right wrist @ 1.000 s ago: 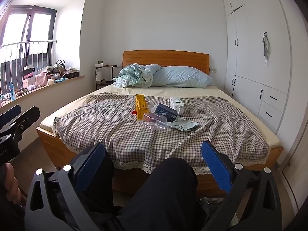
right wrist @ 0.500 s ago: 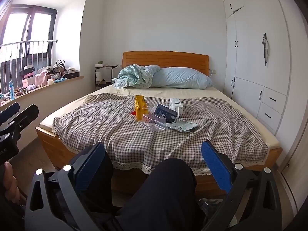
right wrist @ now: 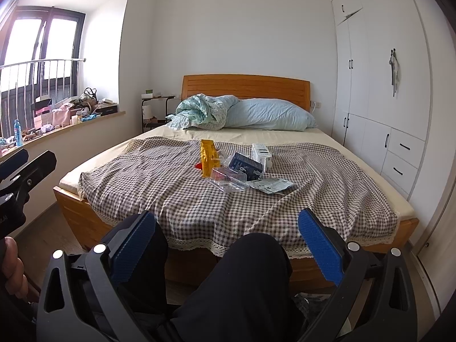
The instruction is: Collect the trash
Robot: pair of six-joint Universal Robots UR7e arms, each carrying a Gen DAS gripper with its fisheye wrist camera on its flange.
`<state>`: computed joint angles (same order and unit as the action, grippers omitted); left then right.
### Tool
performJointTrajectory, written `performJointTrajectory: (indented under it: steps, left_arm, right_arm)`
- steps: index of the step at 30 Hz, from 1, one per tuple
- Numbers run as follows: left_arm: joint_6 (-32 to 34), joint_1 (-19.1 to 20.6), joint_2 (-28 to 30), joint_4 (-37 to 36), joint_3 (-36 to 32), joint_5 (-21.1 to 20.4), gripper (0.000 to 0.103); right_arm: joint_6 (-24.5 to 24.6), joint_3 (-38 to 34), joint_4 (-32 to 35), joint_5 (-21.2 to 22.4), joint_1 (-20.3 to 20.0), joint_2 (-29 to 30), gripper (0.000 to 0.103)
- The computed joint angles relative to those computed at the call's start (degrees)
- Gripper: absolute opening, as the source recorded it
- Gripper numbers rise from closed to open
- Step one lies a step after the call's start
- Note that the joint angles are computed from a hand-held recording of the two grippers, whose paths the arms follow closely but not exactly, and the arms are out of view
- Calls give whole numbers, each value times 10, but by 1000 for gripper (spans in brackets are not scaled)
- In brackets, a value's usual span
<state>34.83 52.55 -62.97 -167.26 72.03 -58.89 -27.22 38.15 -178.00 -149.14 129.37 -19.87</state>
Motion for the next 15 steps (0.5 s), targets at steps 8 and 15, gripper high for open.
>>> performJointTrajectory:
  steps: [8,15]
  left_arm:
    - [0,0,0,0,-1,0,96]
    - [2,0,0,-2,0,-2,96]
  right_arm:
    - [-1,-1,-3,0,0,0,97]
    - [1,1,1,0,-1,-2,97]
